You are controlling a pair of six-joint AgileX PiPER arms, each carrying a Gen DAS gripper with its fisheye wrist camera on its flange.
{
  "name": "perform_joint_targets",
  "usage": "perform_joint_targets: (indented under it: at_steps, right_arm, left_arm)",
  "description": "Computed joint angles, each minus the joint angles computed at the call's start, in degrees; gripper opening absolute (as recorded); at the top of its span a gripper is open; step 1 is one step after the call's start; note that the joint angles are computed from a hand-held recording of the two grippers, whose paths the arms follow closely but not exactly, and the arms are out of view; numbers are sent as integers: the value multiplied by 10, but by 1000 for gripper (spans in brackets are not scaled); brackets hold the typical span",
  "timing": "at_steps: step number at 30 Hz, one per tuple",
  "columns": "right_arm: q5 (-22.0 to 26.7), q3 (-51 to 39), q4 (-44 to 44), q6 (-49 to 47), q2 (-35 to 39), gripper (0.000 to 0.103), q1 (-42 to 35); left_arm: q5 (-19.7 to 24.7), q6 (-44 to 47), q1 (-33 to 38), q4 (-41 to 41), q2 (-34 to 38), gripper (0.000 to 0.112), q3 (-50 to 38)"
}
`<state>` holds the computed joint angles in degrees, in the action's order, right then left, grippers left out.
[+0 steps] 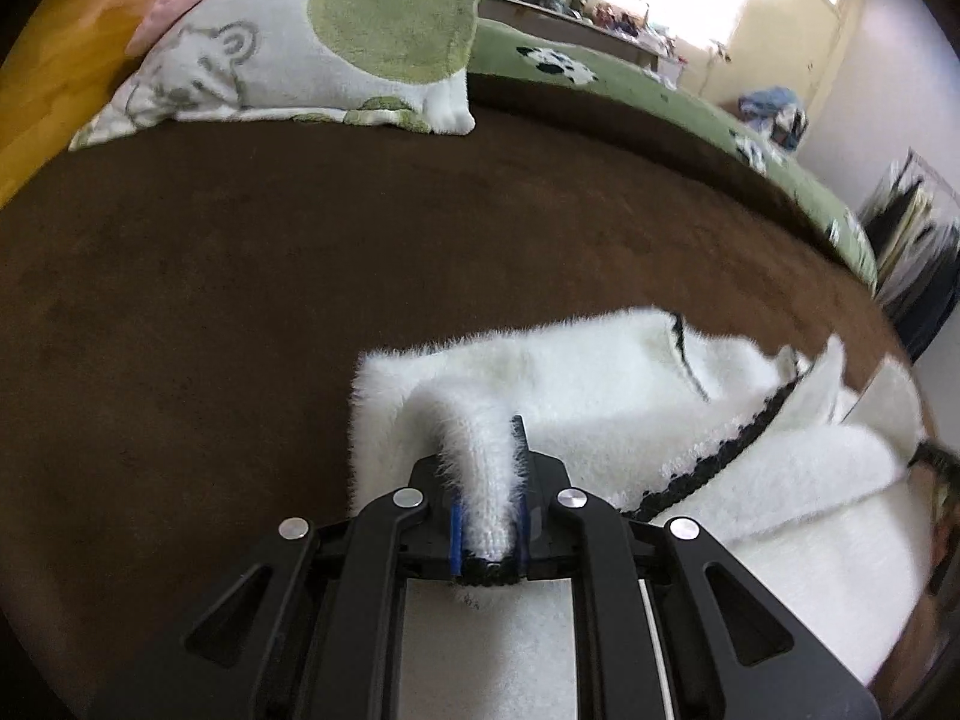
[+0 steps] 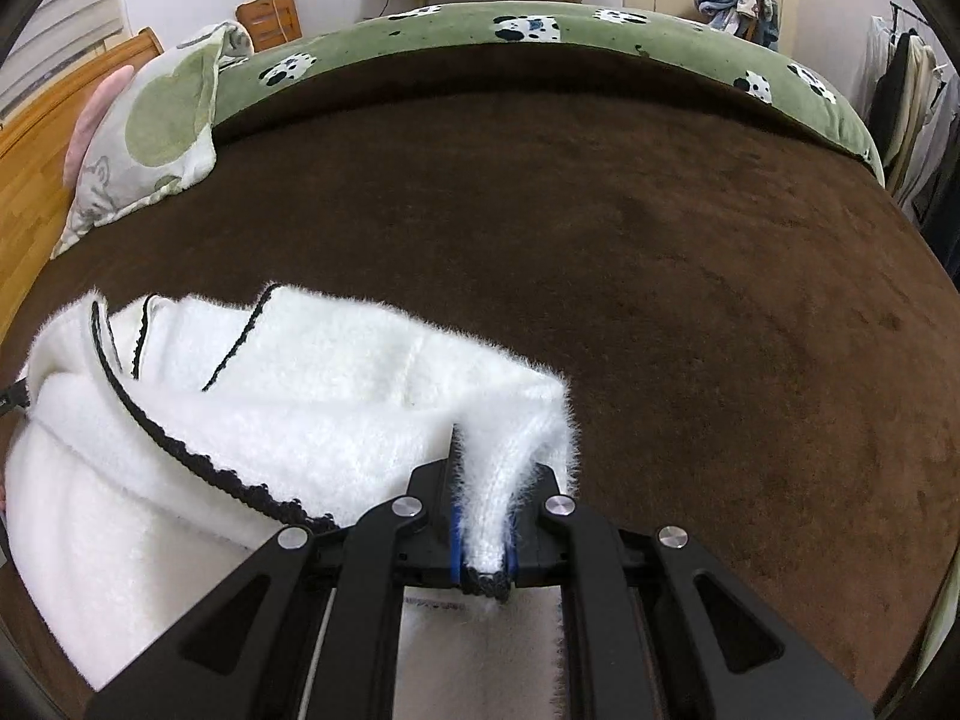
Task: Fold large clothes
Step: 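Lift the hem with both grippers and fold it over toward the collar, then open both grippers and smooth the folded cardigan flat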
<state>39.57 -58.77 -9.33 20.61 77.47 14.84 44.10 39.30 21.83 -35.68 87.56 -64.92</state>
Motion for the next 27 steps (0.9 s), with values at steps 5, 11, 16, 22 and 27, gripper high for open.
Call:
perform_joint_targets:
  at_steps: [5, 11, 16, 22, 27]
  right_arm:
    - [18, -11, -27, 37, -2, 14, 17]
    - [43, -50, -120, 126, -18, 89, 46]
    - [73, -90, -119, 114, -42, 89, 50]
    - [120, -121, -128, 94, -71, 91, 76]
    - [133, -120, -140, 113, -84, 97, 102]
  left_arm:
    - [12, -17, -6, 21, 7, 19, -14]
    - [84, -38, -4, 55, 24, 34, -82]
    - [142, -21, 6, 31, 16, 61, -120]
    - [136, -59, -3, 73, -46, 96, -143]
    - [153, -53, -4, 77, -95, 97, -143]
